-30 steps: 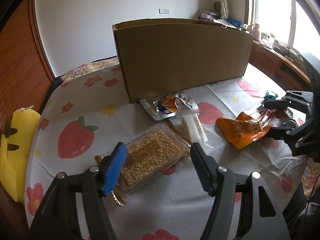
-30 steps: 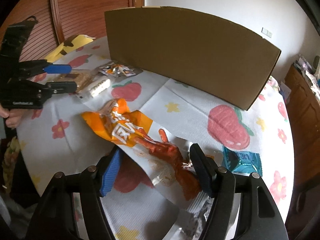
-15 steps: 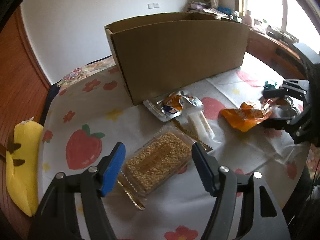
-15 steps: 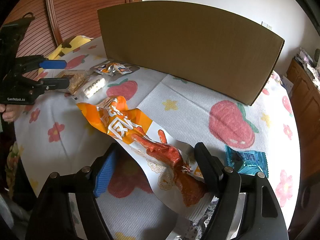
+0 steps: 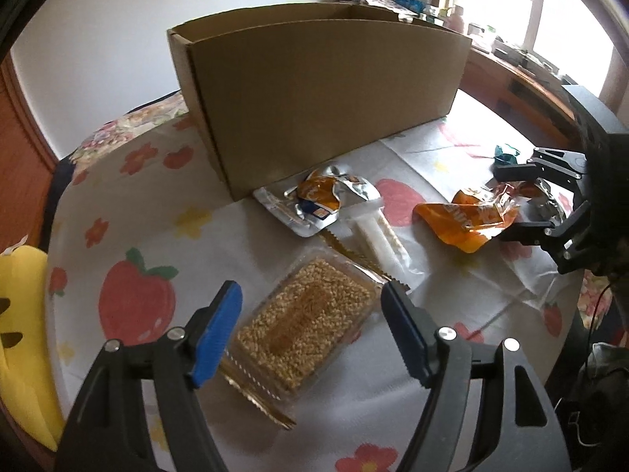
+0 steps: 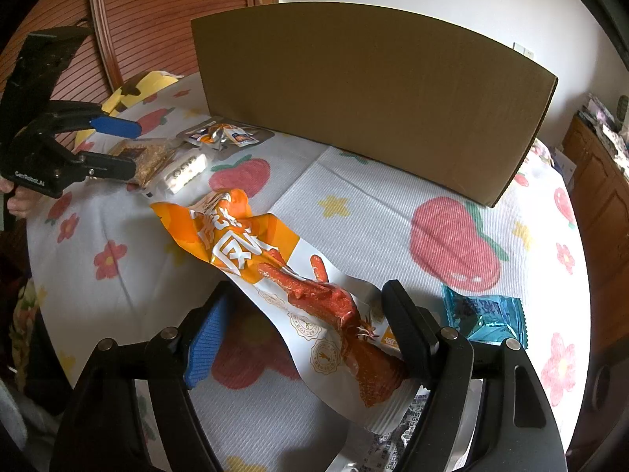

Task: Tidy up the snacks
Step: 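Grasp the orange spicy strip bag with the right tool while the left grasps the sesame brittle box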

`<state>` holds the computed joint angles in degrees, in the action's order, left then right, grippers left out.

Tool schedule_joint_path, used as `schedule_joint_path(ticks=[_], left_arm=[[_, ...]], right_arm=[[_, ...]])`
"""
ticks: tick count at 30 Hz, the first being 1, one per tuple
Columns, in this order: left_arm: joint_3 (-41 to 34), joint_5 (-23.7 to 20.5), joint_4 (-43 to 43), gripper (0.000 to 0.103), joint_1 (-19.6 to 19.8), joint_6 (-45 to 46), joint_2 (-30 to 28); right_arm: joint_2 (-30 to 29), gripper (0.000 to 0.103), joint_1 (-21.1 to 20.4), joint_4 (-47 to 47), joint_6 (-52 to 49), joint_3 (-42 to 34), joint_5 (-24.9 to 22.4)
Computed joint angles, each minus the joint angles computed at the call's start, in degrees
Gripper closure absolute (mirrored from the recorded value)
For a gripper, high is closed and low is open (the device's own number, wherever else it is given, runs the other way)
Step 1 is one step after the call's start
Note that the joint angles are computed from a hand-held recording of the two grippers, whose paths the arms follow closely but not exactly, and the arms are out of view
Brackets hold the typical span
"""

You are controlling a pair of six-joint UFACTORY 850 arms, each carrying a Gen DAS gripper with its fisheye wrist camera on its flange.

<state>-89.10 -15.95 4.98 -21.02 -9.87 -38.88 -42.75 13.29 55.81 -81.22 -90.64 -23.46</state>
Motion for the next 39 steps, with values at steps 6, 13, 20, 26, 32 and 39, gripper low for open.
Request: schedule_joint_path(ticks=[6,13,20,26,32,39], left_arm=[[-4.1,-4.6,-6.3,0.026,0.6,6.5,-3.0],[-2.3,-2.9,1.7,0.025,-0.3,-1.8,-2.3],[-0.7,-2.3,7.6,0.019,-0.7,-10.4,-1.6],[-0.4,-2.6,11.0,0.019,-1.0,-14.8,-1.4],[-0.7,-3.5,9.9,0.019,-1.1,-13.9,-1.4],[0.1,-1.7,2.9,0.035,-0.3,-8.5,-0.9]], right_arm=[[0.1,0.025,0.0,-0.1,0.1,0.0,0.1],[0.0,0.025,0.0,-0.7,0.8,-0.1,0.0],[0.0,0.025,0.0,-0.8,0.9,-0.1,0.1],[0.0,0.025,0.0,-0.7,0.8,-0.1,0.0],[0.0,0.025,0.0,-0.8,0.9,-0.1,0.0],[0.0,0.025,0.0,-0.7,0.8,0.0,0.1]])
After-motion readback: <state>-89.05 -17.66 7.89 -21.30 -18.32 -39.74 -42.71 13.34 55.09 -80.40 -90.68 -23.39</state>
